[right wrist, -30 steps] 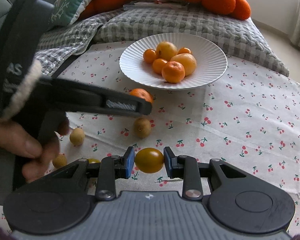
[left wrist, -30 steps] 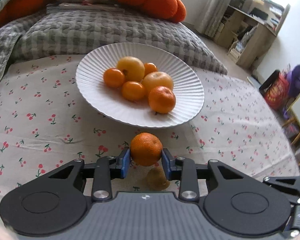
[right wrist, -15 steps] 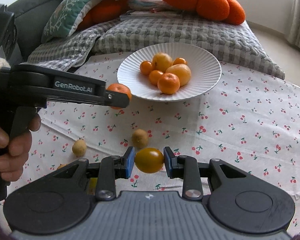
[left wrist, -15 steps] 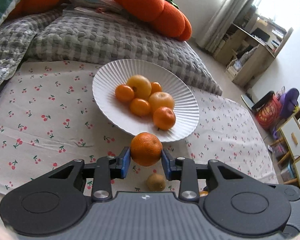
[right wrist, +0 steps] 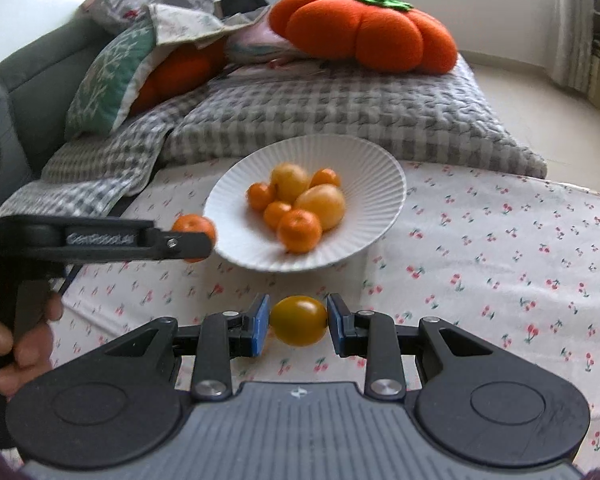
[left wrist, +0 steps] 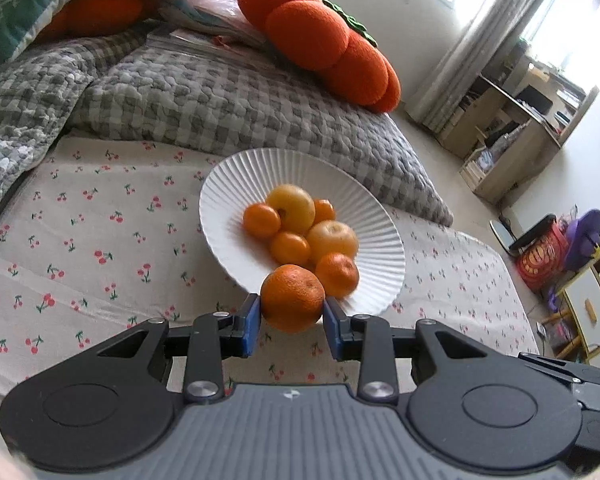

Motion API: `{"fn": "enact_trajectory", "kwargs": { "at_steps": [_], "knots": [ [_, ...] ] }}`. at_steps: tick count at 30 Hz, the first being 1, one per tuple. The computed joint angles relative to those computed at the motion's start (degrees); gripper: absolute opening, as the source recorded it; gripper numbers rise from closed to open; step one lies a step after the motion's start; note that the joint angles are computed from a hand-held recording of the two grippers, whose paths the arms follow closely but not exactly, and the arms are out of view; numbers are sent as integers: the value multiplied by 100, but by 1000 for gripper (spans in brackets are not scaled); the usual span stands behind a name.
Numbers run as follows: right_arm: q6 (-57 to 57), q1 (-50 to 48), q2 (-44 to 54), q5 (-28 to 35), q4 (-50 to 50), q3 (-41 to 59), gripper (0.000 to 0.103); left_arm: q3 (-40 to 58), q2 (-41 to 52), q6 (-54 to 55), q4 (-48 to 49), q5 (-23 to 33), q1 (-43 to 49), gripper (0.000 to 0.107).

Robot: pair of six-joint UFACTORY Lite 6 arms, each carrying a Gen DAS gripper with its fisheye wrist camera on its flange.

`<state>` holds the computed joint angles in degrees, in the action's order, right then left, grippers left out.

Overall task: Organize fruits
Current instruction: 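Carry both held oranges over the white plate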

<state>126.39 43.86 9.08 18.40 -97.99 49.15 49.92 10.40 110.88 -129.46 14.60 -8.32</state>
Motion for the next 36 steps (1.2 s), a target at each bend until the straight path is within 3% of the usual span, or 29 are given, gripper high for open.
{"fn": "enact_trajectory", "kwargs": {
  "at_steps": [9, 13, 30, 36],
  "knots": [
    [721, -738, 599, -447, -330, 821, 28, 694, 645, -126, -49, -14, 31, 27],
    [1077, -999, 834, -524, -535, 1120, 28, 940, 875, 478, -554, -17, -44, 27],
    [503, -1442, 2429, -537, -43, 2689, 28, 1797, 1965, 585, -541, 109, 52, 28],
    [1391, -1518, 2653, -578, -907, 2887, 30, 1800, 2022, 1095, -1076, 201, 91, 29]
  ]
}}
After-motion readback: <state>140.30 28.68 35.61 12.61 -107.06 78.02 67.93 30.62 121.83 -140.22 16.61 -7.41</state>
